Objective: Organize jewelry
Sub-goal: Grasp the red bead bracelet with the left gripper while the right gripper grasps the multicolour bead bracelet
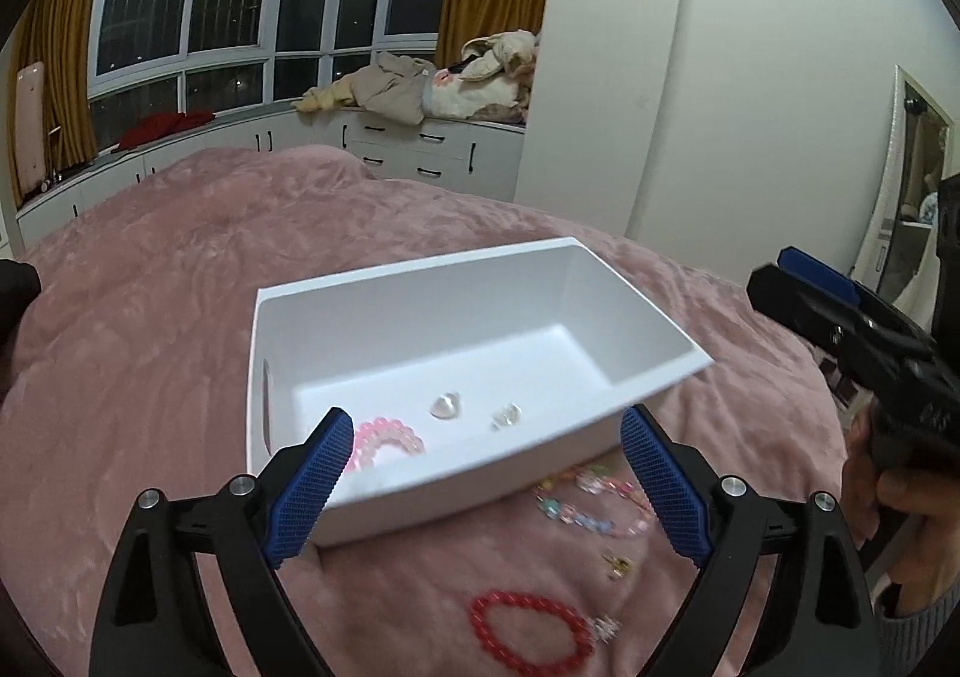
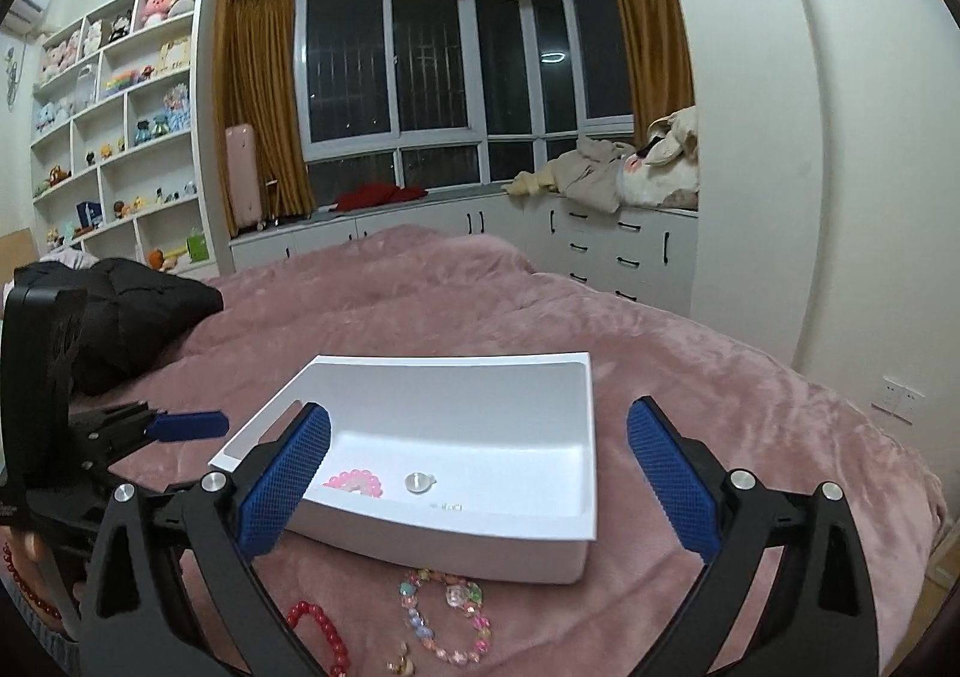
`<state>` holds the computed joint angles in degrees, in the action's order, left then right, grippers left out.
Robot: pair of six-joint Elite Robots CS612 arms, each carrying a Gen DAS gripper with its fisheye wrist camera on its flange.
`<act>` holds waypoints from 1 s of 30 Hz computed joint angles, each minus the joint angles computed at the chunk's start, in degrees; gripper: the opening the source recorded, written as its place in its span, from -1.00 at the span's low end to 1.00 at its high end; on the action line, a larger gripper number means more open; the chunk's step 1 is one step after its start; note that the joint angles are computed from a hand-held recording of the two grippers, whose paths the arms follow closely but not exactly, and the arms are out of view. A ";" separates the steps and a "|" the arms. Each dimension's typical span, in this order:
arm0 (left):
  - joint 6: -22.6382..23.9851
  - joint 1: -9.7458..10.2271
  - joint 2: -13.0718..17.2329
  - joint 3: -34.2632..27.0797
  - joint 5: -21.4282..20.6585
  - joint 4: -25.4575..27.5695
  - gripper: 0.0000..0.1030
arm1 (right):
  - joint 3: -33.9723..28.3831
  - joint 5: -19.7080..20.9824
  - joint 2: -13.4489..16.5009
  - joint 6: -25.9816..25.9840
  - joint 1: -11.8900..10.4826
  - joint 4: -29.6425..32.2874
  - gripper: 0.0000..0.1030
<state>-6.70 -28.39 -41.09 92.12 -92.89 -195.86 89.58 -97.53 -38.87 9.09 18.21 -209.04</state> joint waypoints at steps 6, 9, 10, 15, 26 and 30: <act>0.54 -1.37 -1.55 3.27 1.86 -0.75 0.79 | 3.23 0.54 -0.99 -0.53 0.29 -1.11 0.91; 0.20 -1.82 -1.75 3.96 1.93 -0.20 0.79 | 4.42 0.65 -1.17 -0.61 0.58 -1.38 0.91; 0.22 -2.05 -1.77 4.22 2.39 -0.09 0.79 | 4.85 0.91 -1.26 -0.59 0.59 -1.50 0.91; -0.36 -2.41 -1.66 5.41 2.85 0.48 0.79 | 6.18 1.81 -1.32 -0.21 0.80 -1.20 0.91; 0.59 -1.95 1.93 4.18 1.28 3.94 0.79 | 5.24 5.20 1.62 2.88 0.28 3.27 0.90; 1.10 -1.44 3.42 2.67 0.28 3.92 0.79 | 4.51 6.21 2.74 4.54 -0.05 3.44 0.90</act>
